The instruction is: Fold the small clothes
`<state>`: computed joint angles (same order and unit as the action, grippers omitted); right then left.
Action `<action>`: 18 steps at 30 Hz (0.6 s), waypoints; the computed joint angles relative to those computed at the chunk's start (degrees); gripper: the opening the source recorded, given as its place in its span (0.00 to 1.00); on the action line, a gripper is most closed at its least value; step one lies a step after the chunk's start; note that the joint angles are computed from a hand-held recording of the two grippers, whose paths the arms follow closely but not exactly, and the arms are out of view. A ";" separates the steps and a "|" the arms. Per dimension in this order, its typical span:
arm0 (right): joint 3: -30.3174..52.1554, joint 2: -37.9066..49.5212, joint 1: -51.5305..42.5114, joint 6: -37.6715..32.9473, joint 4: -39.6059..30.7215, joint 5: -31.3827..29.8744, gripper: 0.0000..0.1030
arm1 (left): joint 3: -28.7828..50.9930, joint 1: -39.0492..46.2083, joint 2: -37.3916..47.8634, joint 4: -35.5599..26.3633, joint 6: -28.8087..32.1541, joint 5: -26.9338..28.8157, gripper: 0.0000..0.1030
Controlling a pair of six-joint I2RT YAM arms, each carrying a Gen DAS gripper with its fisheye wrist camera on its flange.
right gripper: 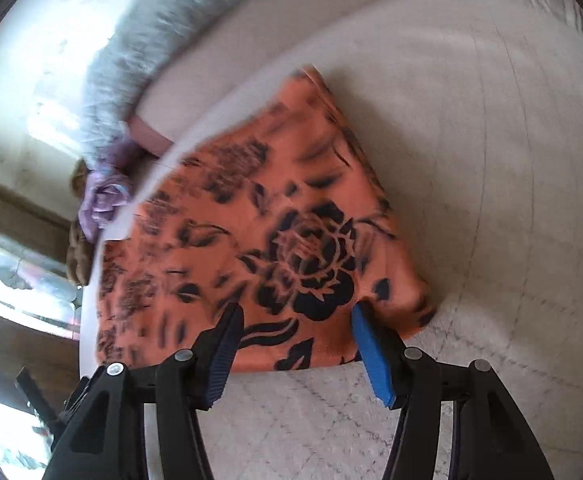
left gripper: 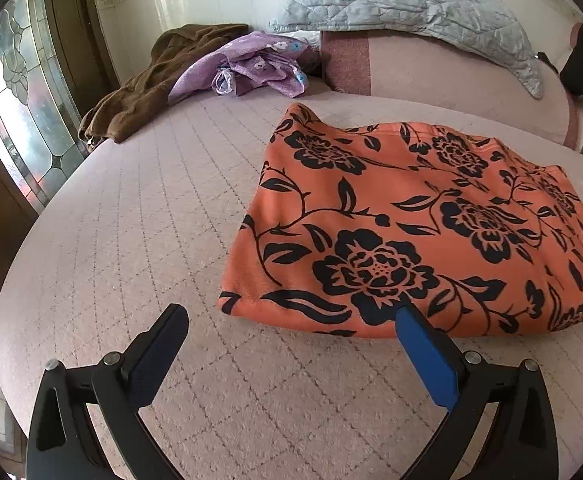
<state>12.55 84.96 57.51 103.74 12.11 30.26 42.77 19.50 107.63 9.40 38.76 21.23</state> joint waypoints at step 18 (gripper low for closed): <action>14.15 0.34 5.54 -7.13 -19.01 11.32 0.61 | -2.01 -3.24 -0.48 4.77 -1.61 -1.27 1.00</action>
<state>26.70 85.30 63.05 96.61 -6.90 41.58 40.76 16.26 107.15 14.17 37.16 19.95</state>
